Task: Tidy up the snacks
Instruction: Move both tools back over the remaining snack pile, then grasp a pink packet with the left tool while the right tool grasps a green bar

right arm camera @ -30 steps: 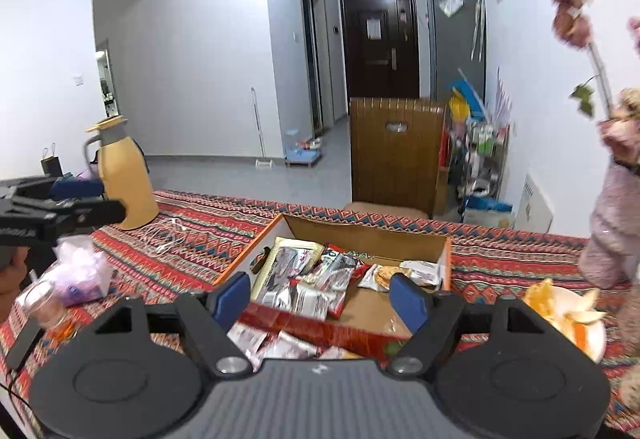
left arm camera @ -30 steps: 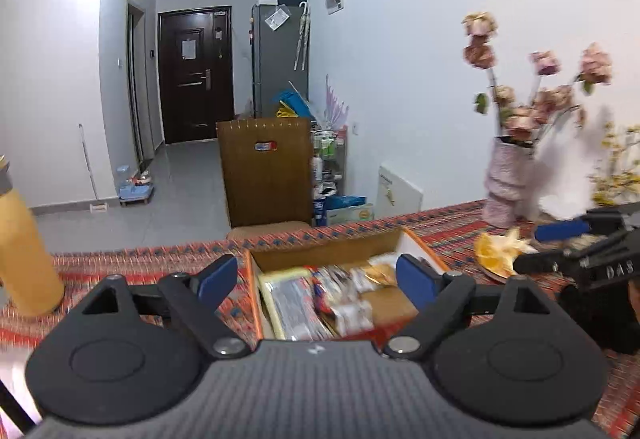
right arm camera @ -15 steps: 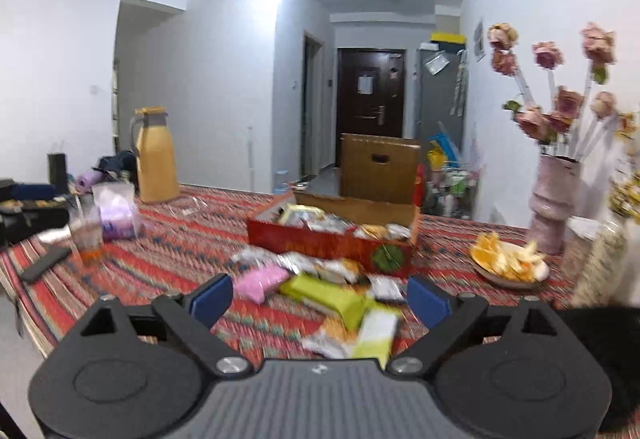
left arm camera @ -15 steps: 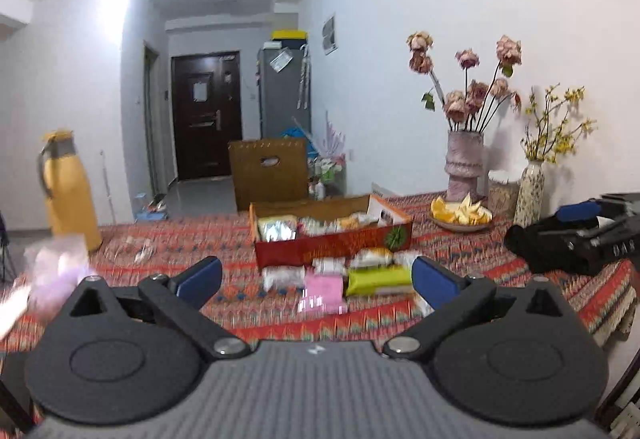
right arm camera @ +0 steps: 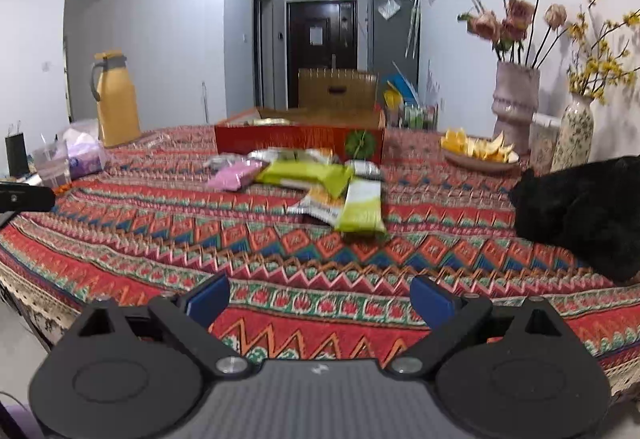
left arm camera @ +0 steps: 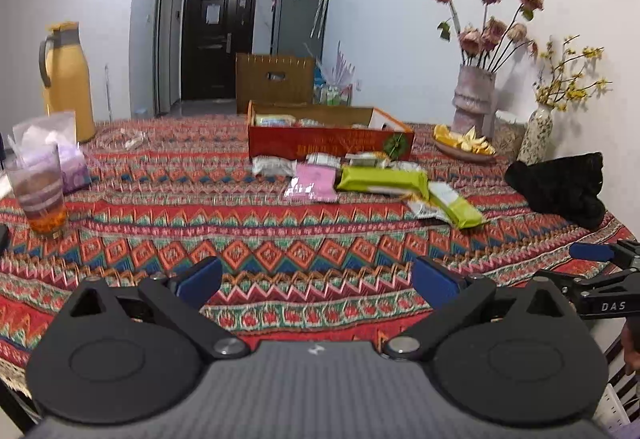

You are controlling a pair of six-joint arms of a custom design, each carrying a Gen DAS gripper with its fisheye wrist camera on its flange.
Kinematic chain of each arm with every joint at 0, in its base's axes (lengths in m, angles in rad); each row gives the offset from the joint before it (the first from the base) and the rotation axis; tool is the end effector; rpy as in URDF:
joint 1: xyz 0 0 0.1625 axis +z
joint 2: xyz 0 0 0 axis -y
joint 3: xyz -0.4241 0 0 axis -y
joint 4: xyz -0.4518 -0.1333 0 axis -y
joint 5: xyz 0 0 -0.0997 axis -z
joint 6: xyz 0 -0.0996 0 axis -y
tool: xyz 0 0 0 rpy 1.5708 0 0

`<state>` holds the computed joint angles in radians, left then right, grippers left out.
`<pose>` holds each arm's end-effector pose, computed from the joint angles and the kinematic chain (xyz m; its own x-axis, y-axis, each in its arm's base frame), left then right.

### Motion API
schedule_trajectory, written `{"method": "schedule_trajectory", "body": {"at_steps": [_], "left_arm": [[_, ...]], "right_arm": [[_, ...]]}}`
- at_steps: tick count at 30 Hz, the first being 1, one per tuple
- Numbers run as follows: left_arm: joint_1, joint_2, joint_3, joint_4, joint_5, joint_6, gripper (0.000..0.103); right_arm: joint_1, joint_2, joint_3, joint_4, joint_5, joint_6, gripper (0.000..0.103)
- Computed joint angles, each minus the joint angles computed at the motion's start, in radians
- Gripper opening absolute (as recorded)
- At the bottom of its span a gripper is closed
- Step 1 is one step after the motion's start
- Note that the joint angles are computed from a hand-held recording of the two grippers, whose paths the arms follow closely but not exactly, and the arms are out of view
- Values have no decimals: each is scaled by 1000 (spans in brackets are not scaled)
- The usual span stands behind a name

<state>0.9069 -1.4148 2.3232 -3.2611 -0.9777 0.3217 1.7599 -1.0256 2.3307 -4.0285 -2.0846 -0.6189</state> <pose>-0.1424 -0.4887 0.2368 -0.7116 0.3672 -0.5990 0.6980 0.4667 -0.5431 0.1690 -0.4343 0.1451 -0.7212 -0.0054 0.6927 -0.6074 0.4858 -0.6285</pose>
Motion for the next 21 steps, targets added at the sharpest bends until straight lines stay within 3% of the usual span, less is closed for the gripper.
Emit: {"method": "schedule_trajectory", "body": {"at_steps": [6,10,16,21], "left_arm": [[54,70,-74,54,-24,-36,103],[82,164,-190,99,-49,-2,103],[126,350,-451,183,-85,64,103],[167,511,-670,271,-109,99,102]], "right_arm": [[-15,19,-55,86,1,9,96],[-28,28,-126,149,23,-11,95],[-50,61,-298,294,77,-145,93],[-80,136,-502,471,118,-229,83]]}}
